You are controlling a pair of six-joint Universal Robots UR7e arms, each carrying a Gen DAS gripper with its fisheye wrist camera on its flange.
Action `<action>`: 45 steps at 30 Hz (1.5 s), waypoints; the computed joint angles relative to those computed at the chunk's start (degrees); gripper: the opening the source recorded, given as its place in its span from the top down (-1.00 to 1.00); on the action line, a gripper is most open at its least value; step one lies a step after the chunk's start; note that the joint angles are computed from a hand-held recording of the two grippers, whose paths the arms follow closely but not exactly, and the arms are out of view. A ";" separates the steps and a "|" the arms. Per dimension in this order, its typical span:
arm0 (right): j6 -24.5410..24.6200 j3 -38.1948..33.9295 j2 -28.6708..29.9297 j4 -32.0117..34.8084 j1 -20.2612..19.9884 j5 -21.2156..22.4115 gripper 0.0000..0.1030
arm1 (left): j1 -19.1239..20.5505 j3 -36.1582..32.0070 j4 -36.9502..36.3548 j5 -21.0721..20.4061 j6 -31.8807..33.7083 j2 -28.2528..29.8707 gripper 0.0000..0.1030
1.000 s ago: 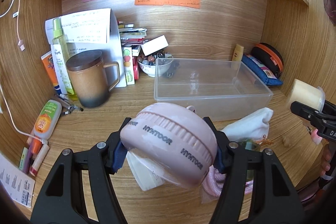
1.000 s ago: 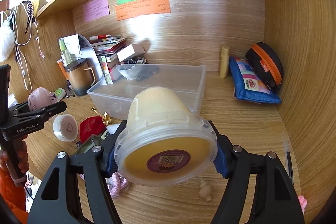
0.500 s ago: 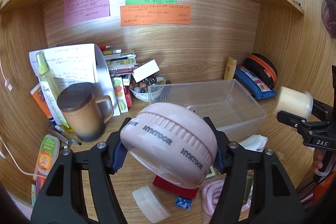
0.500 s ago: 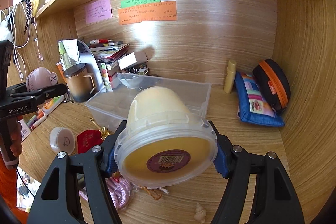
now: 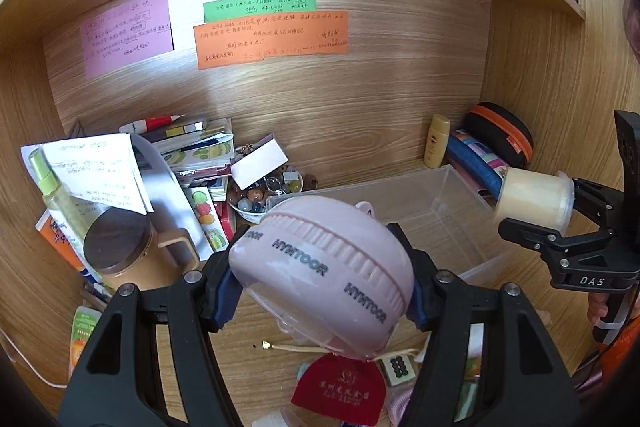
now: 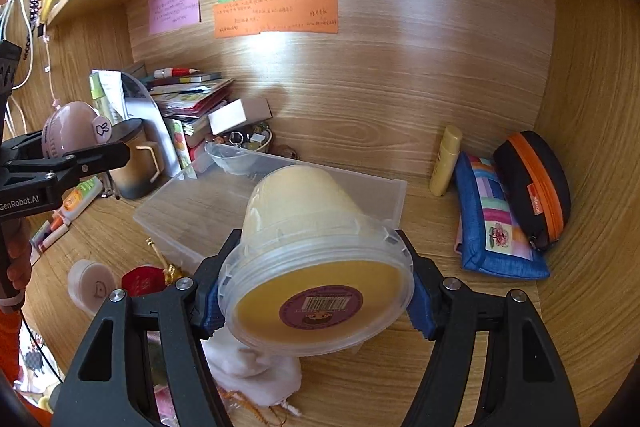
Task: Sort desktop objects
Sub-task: 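Carry the pink case and yellow tub over the clear plastic box with both grippers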
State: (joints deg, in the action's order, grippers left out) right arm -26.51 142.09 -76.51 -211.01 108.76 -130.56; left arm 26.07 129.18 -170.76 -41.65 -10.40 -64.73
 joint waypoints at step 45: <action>-4.40 -13.73 6.32 23.10 -8.32 -2.16 -0.30 | 12.69 -20.27 22.84 -11.05 4.83 15.15 -0.26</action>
State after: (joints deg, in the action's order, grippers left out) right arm -30.91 128.36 -70.19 -187.90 100.44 -132.72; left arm 38.75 108.90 -147.91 -52.70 -5.57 -49.59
